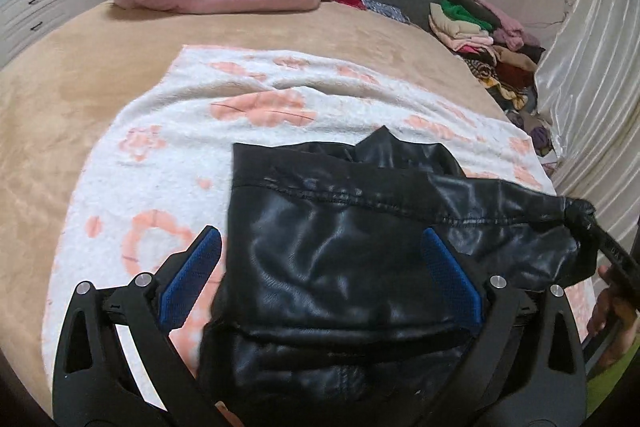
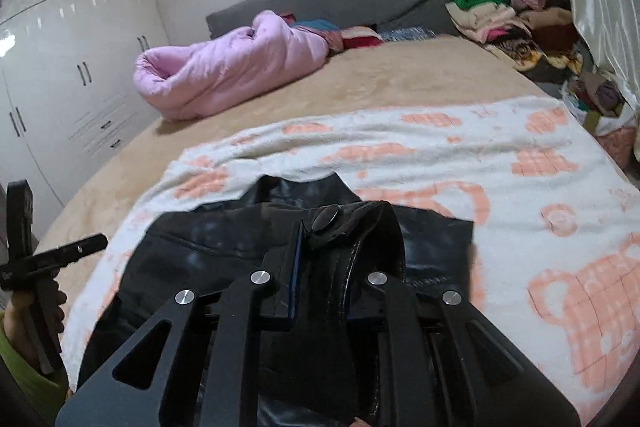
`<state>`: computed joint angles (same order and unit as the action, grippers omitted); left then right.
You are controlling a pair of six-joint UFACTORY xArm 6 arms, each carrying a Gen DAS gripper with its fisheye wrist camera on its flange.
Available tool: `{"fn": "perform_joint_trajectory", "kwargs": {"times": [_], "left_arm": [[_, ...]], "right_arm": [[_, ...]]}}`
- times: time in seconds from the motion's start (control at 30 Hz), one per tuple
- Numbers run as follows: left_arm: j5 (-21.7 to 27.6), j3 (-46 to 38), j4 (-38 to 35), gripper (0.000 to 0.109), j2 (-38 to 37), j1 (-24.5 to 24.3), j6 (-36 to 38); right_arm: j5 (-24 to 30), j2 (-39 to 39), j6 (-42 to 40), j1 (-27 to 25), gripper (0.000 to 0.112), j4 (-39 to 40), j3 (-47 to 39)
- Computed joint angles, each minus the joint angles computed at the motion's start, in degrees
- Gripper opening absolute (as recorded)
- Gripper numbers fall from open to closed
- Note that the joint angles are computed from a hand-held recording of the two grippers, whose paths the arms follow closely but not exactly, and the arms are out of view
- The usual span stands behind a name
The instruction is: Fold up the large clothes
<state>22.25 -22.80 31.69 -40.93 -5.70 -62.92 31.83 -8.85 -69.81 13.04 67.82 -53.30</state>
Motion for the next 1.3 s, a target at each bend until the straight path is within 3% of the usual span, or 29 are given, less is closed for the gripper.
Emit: {"fn": "perform_joint_trajectory", "kwargs": {"times": [0.23, 0.3, 0.37, 0.47, 0.67, 0.8, 0.93, 0.97, 1.03, 1.07, 1.13, 1.3], "left_arm": [[-4.9, -3.8, -4.9, 0.092, 9.5, 0.7, 5.0], [-6.9, -4.3, -8.4, 0.08, 11.6, 1.0, 8.2], [-8.7, -4.7, -14.2, 0.047, 13.8, 0.8, 13.3], [-10.5, -5.6, -22.1, 0.026, 17.5, 0.3, 20.2], [-10.1, -6.0, -25.9, 0.015, 22.4, 0.8, 23.5], [-11.7, -5.1, -24.3, 0.015, 23.0, 1.2, 22.7], [-11.3, -5.4, -22.5, 0.015, 23.0, 1.3, 22.0], [-11.5, -5.3, -22.1, 0.015, 23.0, 1.3, 21.8], [-12.3, -4.8, -21.7, 0.015, 22.9, 1.5, 21.2], [-12.6, -4.9, -21.2, 0.015, 23.1, 1.6, 20.6], [-12.3, -5.0, -18.2, 0.015, 23.1, 1.7, 18.5], [-10.9, -5.6, -11.4, 0.015, 23.2, 1.8, 13.8]], "right_arm": [[-3.2, 1.1, 1.0, 0.7, 0.014, -2.0, 1.6], [-4.1, 1.3, 1.3, 0.9, 0.014, -2.6, 1.9], [-4.5, 1.5, 1.5, 1.0, 0.014, -3.0, 2.0], [-5.0, 1.8, 2.1, 1.0, 0.014, -3.5, 2.2], [-6.8, 2.8, 5.6, 1.5, 0.014, -8.0, 2.1], [-10.7, 5.6, 13.0, 3.1, 0.016, -15.7, 1.8], [-9.6, 5.9, 21.9, 1.4, 0.036, -19.7, 1.8], [-11.4, 4.8, 22.1, 1.5, 0.045, -18.2, 2.8], [-18.8, 3.0, 24.9, 3.0, 0.048, -19.8, 4.9], [-20.9, 2.6, 23.8, 3.8, 0.048, -18.6, 5.1], [-18.0, 2.9, 17.3, 5.2, 0.048, -13.8, 3.3], [-15.2, 6.9, 14.6, 10.9, 0.048, -18.9, 0.3]]}}
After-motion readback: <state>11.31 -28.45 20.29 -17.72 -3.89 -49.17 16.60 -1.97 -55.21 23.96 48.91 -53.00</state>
